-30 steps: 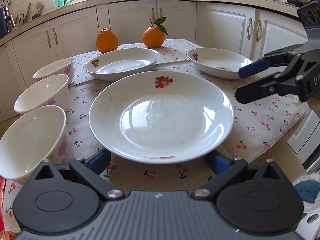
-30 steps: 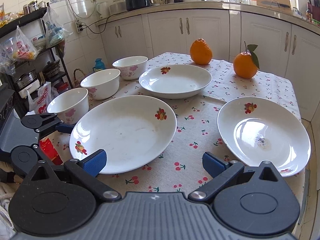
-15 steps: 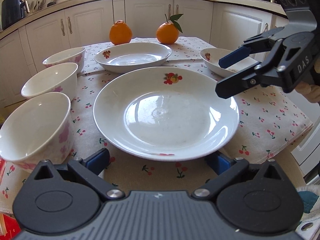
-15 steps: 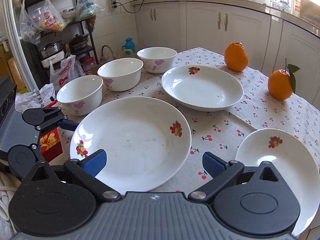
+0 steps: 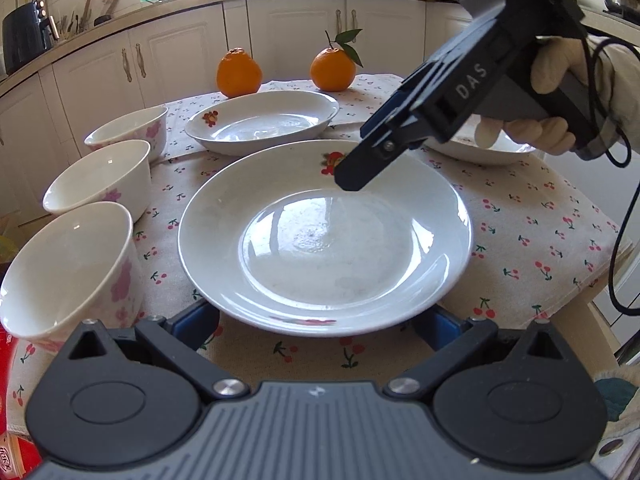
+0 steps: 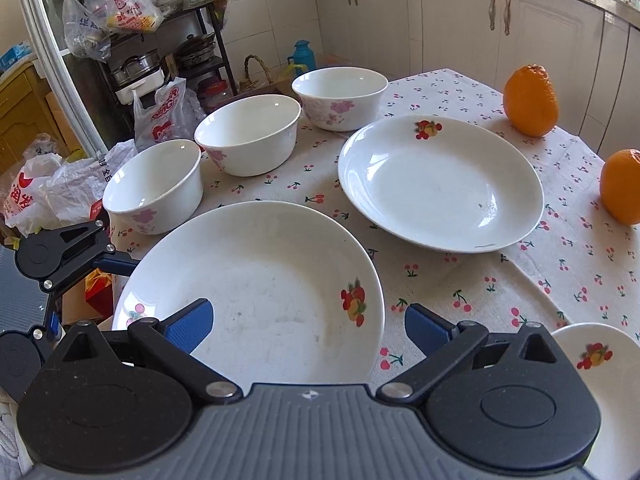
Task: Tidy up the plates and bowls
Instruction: 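Close the right gripper on the flower-print plate's rim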
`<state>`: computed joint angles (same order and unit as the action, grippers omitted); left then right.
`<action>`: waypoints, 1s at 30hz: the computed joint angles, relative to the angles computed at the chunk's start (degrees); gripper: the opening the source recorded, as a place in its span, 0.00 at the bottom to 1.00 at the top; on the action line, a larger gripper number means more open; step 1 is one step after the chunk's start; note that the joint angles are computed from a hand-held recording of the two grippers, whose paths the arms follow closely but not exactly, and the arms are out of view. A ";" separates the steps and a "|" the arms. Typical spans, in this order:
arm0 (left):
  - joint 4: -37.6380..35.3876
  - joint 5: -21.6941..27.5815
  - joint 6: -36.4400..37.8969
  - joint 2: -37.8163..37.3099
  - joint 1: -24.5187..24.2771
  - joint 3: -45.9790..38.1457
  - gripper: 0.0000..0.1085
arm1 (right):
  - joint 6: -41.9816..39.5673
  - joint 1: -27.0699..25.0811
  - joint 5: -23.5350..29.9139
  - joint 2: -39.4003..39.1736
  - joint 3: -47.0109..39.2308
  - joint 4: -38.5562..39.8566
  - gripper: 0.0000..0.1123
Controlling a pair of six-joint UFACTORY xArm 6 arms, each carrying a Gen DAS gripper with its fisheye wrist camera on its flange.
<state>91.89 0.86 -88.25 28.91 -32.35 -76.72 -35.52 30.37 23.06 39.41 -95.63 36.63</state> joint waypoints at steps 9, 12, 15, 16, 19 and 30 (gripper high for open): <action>2.30 -0.99 -1.79 0.29 0.31 -0.59 0.94 | 0.84 -2.78 13.49 7.85 -13.51 2.68 0.91; 2.54 -1.48 -1.92 0.48 0.51 -0.84 0.95 | 0.59 -3.29 16.20 9.21 -15.92 4.02 0.86; 2.39 -1.72 -1.72 0.55 0.59 -0.88 0.95 | 0.76 -3.58 18.20 10.38 -17.91 4.37 0.84; 2.42 -1.80 -1.74 0.55 0.61 -0.89 0.95 | 0.93 -3.63 18.49 10.51 -18.16 4.49 0.84; 2.53 -1.81 -1.75 0.57 0.64 -0.91 0.95 | 1.01 -4.10 19.53 10.79 -18.70 6.24 0.84; -6.31 -2.53 8.46 0.42 0.81 0.06 0.94 | 1.59 -4.59 19.90 9.18 -16.88 9.68 0.87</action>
<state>85.58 -1.67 -79.80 29.33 -31.54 -76.66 -33.93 25.78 42.96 48.60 -112.50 46.31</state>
